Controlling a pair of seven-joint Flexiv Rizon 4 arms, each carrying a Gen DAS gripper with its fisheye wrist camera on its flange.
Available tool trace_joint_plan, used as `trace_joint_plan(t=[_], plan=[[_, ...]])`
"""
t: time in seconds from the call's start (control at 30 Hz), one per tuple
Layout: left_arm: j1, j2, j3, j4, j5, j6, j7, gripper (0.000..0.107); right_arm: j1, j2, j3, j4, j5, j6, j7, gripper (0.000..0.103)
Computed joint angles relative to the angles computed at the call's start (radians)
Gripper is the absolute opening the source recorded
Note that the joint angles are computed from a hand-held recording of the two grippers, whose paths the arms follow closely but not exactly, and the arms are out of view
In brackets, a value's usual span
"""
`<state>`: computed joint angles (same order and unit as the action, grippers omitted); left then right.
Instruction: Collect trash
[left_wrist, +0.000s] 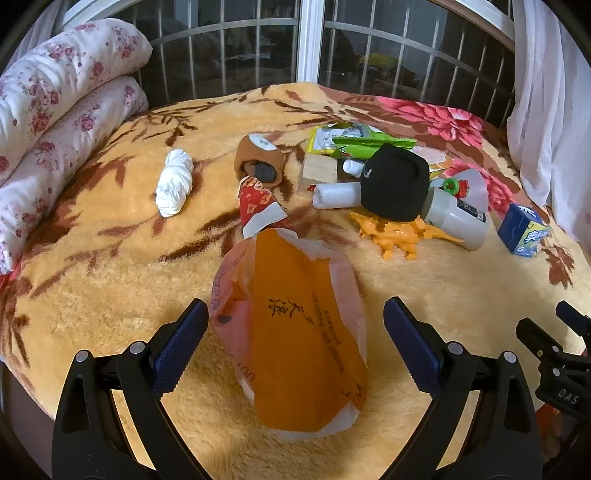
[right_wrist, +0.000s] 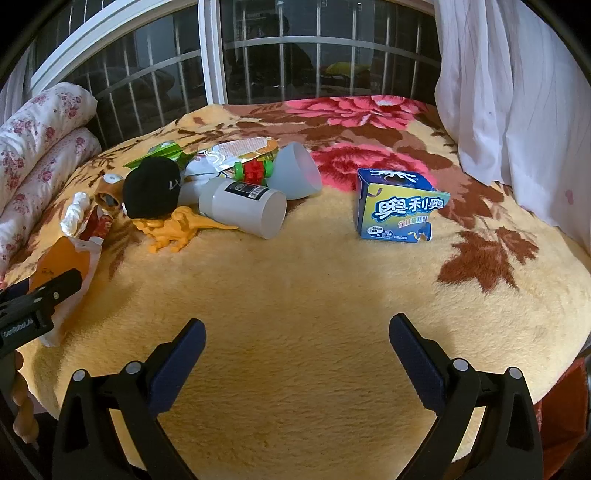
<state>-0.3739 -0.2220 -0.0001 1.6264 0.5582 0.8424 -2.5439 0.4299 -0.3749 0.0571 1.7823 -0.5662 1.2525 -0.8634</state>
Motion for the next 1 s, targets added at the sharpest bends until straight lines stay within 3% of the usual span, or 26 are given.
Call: trace_joint_plan(t=[0.4, 0.7, 0.8, 0.83, 0.87, 1.0], plan=[[0.031, -0.048, 0.01, -0.006, -0.102, 0.02, 0.057, 0.093, -0.004, -0.018, 0.005, -0.017, 0.027, -0.013, -0.019, 0.098], [0.014, -0.088, 0.027, -0.054, -0.091, -0.032, 0.083, 0.092, 0.0, -0.03, -0.002, -0.025, 0.03, -0.015, -0.025, 0.098], [0.011, -0.078, 0.035, -0.039, -0.085, -0.013, 0.072, 0.08, 0.001, -0.032, -0.002, -0.025, 0.029, -0.013, -0.027, 0.098], [0.008, -0.074, 0.038, -0.036, -0.075, -0.007, 0.064, 0.067, 0.0, -0.032, -0.002, -0.025, 0.03, -0.013, -0.027, 0.098], [0.002, -0.071, 0.041, -0.038, -0.061, -0.015, 0.055, 0.048, 0.001, -0.032, -0.002, -0.026, 0.031, -0.015, -0.027, 0.098], [-0.003, -0.05, 0.034, -0.031, -0.047, -0.024, 0.049, 0.027, 0.001, -0.026, -0.001, -0.018, 0.03, -0.01, -0.026, 0.098]])
